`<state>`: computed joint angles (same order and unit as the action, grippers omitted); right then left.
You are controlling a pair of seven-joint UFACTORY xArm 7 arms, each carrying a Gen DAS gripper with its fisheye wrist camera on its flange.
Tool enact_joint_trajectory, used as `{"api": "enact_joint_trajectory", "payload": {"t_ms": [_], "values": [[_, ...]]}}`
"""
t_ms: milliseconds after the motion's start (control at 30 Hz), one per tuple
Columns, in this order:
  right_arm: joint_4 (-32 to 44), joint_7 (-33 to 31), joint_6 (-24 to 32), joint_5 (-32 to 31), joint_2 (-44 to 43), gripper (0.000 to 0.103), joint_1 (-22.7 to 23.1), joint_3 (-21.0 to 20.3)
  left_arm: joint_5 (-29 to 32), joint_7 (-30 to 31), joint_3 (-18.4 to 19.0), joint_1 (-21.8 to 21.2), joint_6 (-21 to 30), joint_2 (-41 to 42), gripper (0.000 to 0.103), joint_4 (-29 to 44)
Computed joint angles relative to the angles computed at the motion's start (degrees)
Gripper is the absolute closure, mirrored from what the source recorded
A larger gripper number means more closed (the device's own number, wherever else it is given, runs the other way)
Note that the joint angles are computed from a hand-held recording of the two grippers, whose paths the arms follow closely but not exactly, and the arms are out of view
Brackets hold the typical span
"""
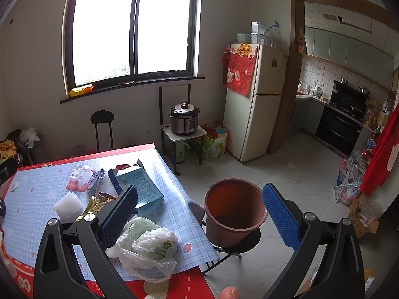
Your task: Collect trash
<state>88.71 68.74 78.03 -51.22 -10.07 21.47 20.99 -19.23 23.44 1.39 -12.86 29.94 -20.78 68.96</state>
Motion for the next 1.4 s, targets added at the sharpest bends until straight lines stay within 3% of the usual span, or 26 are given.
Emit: {"api": "enact_joint_trajectory", "payload": {"t_ms": [1400], "values": [[-0.72, 0.07, -1.40, 1.01, -0.47, 0.005, -0.40, -0.43, 0.09, 0.24, -0.16, 0.14, 0.17, 0.07, 0.005, 0.57]]}}
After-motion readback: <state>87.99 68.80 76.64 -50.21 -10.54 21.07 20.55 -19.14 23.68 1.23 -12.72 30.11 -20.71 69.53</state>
